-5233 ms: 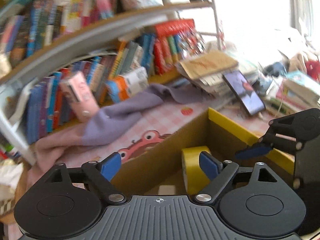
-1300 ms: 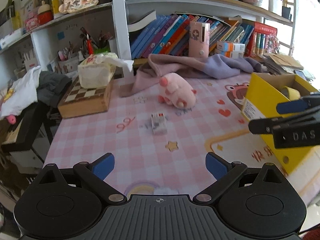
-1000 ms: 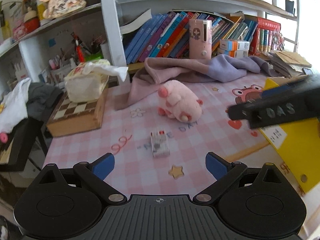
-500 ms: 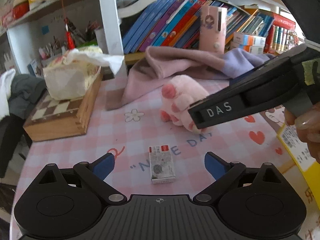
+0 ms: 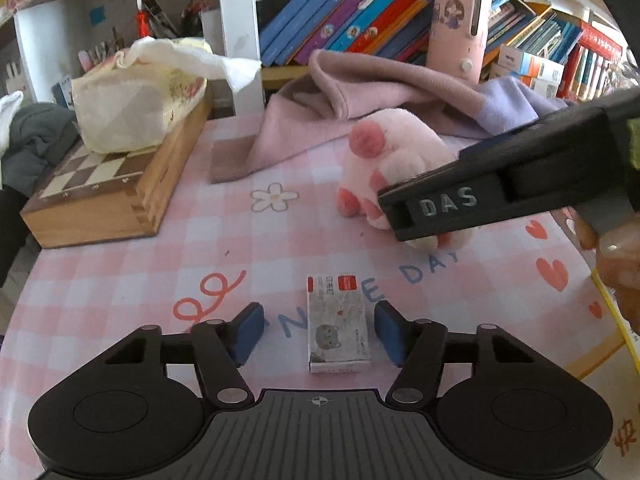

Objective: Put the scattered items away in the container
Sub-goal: 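Grasp the white packet with the left tool while the right tool grasps the pink plush pig, then carry the white packet and plush pig with both tools over the yellow box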

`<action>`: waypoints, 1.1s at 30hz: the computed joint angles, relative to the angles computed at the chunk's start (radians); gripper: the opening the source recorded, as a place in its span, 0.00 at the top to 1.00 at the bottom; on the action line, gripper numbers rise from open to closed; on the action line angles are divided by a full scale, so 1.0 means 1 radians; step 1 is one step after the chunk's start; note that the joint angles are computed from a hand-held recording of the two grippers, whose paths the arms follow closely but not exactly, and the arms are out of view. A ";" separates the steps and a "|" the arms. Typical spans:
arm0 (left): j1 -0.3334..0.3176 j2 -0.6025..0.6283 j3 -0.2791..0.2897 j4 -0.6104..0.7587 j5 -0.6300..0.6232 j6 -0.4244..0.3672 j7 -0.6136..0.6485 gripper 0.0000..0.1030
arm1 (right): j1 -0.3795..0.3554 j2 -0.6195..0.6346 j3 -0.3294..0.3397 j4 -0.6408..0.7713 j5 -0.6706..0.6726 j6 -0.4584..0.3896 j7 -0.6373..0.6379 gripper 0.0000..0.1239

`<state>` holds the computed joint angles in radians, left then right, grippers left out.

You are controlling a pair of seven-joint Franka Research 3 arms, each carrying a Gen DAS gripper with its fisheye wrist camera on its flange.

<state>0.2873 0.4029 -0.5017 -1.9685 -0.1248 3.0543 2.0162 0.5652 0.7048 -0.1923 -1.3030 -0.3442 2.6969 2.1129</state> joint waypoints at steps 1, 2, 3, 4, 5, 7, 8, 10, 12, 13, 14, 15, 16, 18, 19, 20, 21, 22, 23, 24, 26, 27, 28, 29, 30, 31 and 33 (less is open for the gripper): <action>0.001 -0.002 -0.002 -0.003 -0.002 0.003 -0.001 0.46 | -0.005 0.007 0.005 0.007 0.002 0.008 -0.010 0.43; -0.004 -0.002 0.003 -0.003 0.000 0.005 -0.007 0.51 | -0.009 0.013 0.009 0.014 0.005 0.012 -0.020 0.43; -0.007 -0.004 0.006 -0.004 0.002 0.008 -0.012 0.54 | -0.008 0.020 0.008 0.022 0.006 0.011 -0.025 0.43; -0.005 -0.003 0.005 -0.002 0.004 0.007 -0.013 0.60 | -0.002 0.025 0.001 0.030 0.003 0.004 -0.024 0.45; -0.013 -0.004 0.015 0.000 0.009 0.006 -0.020 0.66 | 0.006 0.028 -0.008 0.033 -0.002 -0.003 -0.018 0.48; -0.012 -0.003 0.017 0.007 0.010 -0.002 -0.026 0.72 | 0.012 0.027 -0.014 0.033 -0.007 -0.012 -0.010 0.51; -0.005 0.000 0.010 0.012 0.007 -0.011 -0.021 0.72 | 0.014 0.028 -0.015 0.035 -0.011 -0.018 -0.009 0.53; 0.010 0.004 -0.006 0.021 -0.008 -0.028 -0.007 0.73 | 0.013 0.025 -0.014 0.034 -0.014 -0.022 -0.007 0.57; 0.038 0.005 -0.035 0.032 -0.045 -0.060 0.020 0.73 | 0.013 0.017 -0.011 0.028 -0.012 -0.026 0.003 0.60; 0.052 0.000 -0.050 0.032 -0.070 -0.069 0.039 0.73 | 0.012 0.010 -0.009 0.020 -0.008 -0.027 0.013 0.60; 0.060 -0.007 -0.059 0.025 -0.093 -0.067 0.060 0.73 | 0.010 -0.001 -0.003 0.009 0.001 -0.029 0.023 0.61; 0.075 -0.017 -0.075 0.019 -0.120 -0.064 0.087 0.73 | 0.007 -0.014 0.004 -0.005 0.010 -0.028 0.032 0.61; 0.086 -0.025 -0.087 0.015 -0.146 -0.064 0.110 0.73 | 0.006 -0.028 0.009 -0.020 0.014 -0.026 0.040 0.61; 0.125 -0.048 -0.130 0.001 -0.213 -0.065 0.173 0.73 | 0.013 -0.058 0.008 -0.055 0.010 -0.016 0.062 0.61; 0.146 -0.062 -0.153 -0.007 -0.250 -0.068 0.208 0.73 | 0.017 -0.071 0.007 -0.071 0.006 -0.012 0.076 0.61; 0.160 -0.071 -0.167 -0.010 -0.281 -0.072 0.236 0.73 | 0.021 -0.087 0.007 -0.088 0.003 -0.008 0.091 0.61; 0.180 -0.084 -0.188 -0.017 -0.320 -0.078 0.270 0.73 | 0.024 -0.101 0.008 -0.103 -0.001 -0.005 0.104 0.61; 0.196 -0.098 -0.205 -0.024 -0.358 -0.084 0.303 0.73 | 0.028 -0.116 0.008 -0.121 -0.006 -0.001 0.117 0.61; 0.211 -0.110 -0.220 -0.028 -0.397 -0.090 0.337 0.73 | 0.034 -0.133 0.006 -0.141 -0.016 0.005 0.135 0.61; 0.225 -0.124 -0.235 -0.035 -0.438 -0.094 0.374 0.73 | 0.043 -0.147 0.001 -0.158 -0.031 0.010 0.156 0.61; 0.265 -0.162 -0.273 -0.055 -0.540 -0.107 0.465 0.73 | 0.058 -0.182 -0.006 -0.198 -0.063 0.026 0.198 0.61; 0.281 -0.182 -0.285 -0.064 -0.590 -0.119 0.504 0.73 | 0.064 -0.198 -0.008 -0.217 -0.082 0.035 0.218 0.61; 0.293 -0.201 -0.293 -0.073 -0.637 -0.130 0.540 0.73 | 0.072 -0.217 -0.013 -0.240 -0.104 0.044 0.243 0.61; 0.308 -0.225 -0.301 -0.083 -0.692 -0.144 0.582 0.73 | 0.082 -0.238 -0.018 -0.263 -0.131 0.053 0.270 0.61; 0.321 -0.252 -0.306 -0.096 -0.750 -0.162 0.626 0.73 | 0.094 -0.261 -0.024 -0.287 -0.165 0.060 0.300 0.61; 0.330 -0.276 -0.306 -0.107 -0.802 -0.179 0.665 0.73 | 0.105 -0.282 -0.028 -0.310 -0.201 0.062 0.330 0.61; 0.343 -0.339 -0.291 -0.141 -0.907 -0.227 0.742 0.73 | 0.126 -0.324 -0.033 -0.348 -0.277 0.048 0.390 0.61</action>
<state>0.6301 0.0640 -0.7925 -2.1091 -1.0313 2.8277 2.7583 0.6911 0.3810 -0.2257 -1.6507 -0.6215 2.7453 2.5027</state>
